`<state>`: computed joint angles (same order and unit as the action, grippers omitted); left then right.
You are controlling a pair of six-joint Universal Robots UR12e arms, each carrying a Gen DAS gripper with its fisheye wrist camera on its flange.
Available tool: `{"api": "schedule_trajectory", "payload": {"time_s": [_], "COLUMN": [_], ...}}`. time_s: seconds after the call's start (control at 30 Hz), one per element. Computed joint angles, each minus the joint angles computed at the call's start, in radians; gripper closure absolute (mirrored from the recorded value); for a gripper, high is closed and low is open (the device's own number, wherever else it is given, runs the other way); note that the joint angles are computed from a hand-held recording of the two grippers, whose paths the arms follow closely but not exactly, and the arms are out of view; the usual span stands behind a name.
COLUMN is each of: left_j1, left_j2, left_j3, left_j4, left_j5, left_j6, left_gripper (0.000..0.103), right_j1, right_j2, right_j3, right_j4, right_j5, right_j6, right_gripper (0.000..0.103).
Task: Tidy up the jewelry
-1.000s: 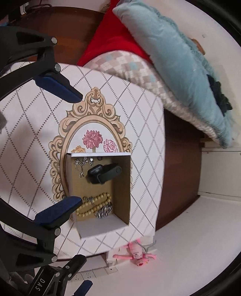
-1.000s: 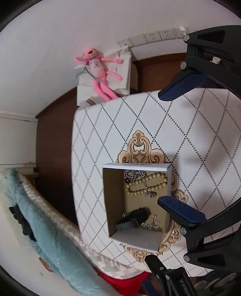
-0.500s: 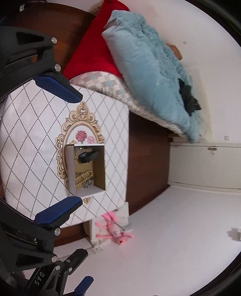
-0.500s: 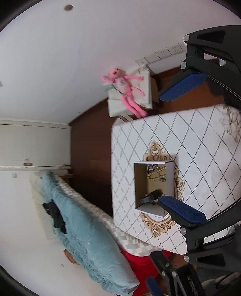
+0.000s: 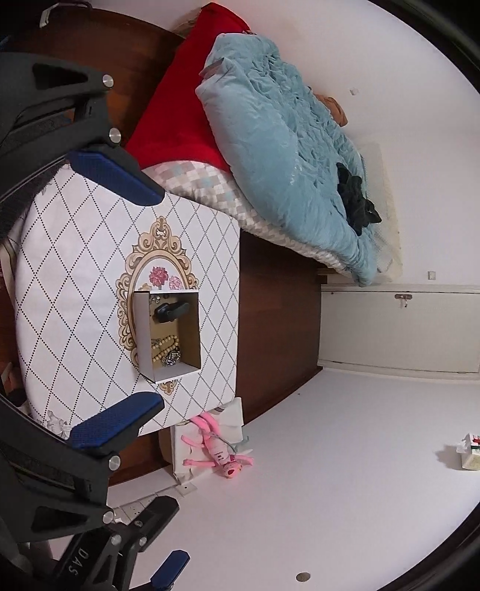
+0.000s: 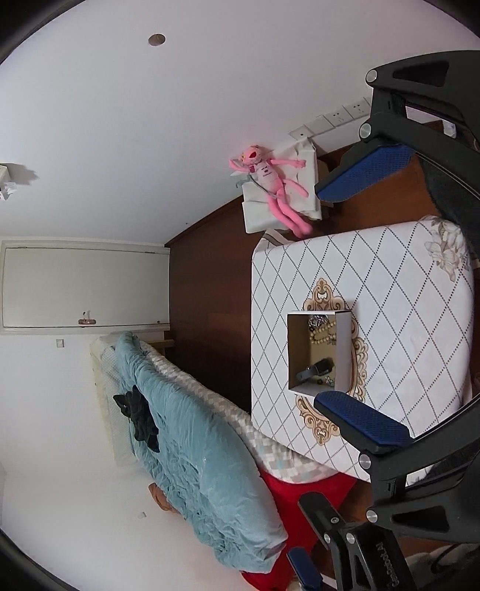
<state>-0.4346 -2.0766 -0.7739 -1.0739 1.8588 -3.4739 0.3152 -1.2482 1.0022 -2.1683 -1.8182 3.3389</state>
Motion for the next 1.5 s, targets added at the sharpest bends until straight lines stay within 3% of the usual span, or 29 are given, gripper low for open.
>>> {"api": "schedule_trajectory", "payload": {"time_s": [0.2,0.5,0.83,1.5], "left_j1": [0.010,0.012,0.022,0.027], "left_j2": [-0.040,-0.122,-0.190,-0.191], "left_j3": [0.069,0.195,0.309,0.309], "left_j4": [-0.086,-0.202,-0.321,-0.332], "left_j5": [-0.023,0.011,-0.019,-0.031], "left_j6": [-0.020,-0.029,-0.032,-0.061], "left_gripper": [0.000,0.000,0.000,0.000], "right_j1": [-0.012,-0.025,-0.028,-0.028], "right_j2": [0.026,0.122,0.198,0.200], "right_j3": [-0.042,-0.169,-0.269,-0.271], "right_j4": [0.040,0.141,0.247,0.276], "right_j5": [0.011,0.031,0.046,0.047], "right_j6": [0.013,0.004,-0.007,0.004], "right_gripper": [0.000,0.000,0.000,0.000]}}
